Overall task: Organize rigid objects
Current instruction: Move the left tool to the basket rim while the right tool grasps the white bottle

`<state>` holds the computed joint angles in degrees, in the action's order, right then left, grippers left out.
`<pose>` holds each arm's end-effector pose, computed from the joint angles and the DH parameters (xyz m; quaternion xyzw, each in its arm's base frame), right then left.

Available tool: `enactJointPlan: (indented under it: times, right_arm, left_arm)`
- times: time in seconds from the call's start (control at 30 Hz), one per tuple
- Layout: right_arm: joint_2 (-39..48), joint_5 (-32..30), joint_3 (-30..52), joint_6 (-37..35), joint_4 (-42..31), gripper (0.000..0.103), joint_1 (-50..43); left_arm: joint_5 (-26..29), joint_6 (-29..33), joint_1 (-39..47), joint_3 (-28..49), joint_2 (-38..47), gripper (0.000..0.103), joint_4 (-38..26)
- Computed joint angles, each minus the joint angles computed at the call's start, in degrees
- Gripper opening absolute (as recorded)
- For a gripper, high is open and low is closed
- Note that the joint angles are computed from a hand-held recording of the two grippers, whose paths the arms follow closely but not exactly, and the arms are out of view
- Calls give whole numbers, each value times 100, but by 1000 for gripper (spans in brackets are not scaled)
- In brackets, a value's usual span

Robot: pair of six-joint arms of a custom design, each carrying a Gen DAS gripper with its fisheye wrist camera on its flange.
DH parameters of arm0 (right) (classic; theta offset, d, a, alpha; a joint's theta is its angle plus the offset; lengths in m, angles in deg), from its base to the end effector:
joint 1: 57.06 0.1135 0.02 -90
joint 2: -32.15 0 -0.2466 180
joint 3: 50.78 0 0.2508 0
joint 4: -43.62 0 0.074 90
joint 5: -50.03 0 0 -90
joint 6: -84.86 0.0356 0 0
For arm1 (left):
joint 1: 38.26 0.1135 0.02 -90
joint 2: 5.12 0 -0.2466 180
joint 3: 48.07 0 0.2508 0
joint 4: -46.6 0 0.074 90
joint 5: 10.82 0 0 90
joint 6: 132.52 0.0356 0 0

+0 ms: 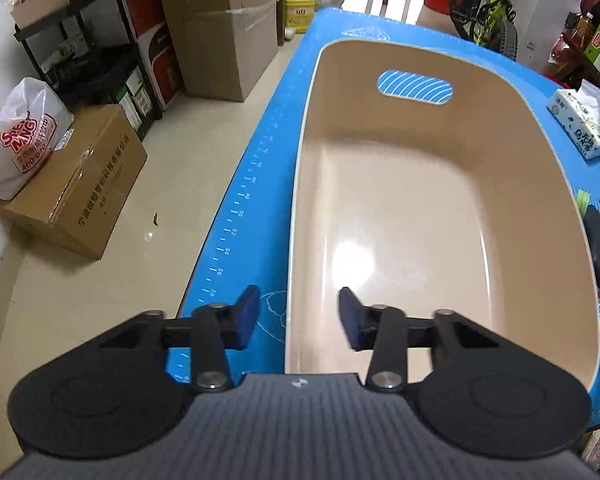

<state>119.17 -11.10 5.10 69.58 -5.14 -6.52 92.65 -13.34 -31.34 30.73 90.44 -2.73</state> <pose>0.1660 0.1746 0.1265 0.2235 0.9387 -0.0385 0.2597 0.3267 0.0313 0.1873 0.2114 0.9486 -0.0453 0.2311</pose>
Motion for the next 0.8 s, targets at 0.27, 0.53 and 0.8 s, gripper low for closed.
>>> enactJointPlan:
  times: [0.27,0.53,0.8]
  right_arm:
    - [224,-309,-215,-638,675,84,-354]
    - [469,-528,-227,-1161,1090,67,-679]
    - [666,-556,-119,-1366,1156,49,-658]
  left_arm:
    - [-103,-55,3,183,249,17,-29]
    - [-20,85,3,380,415,4,-183]
    - [20,152,19,404,447,4,-204]
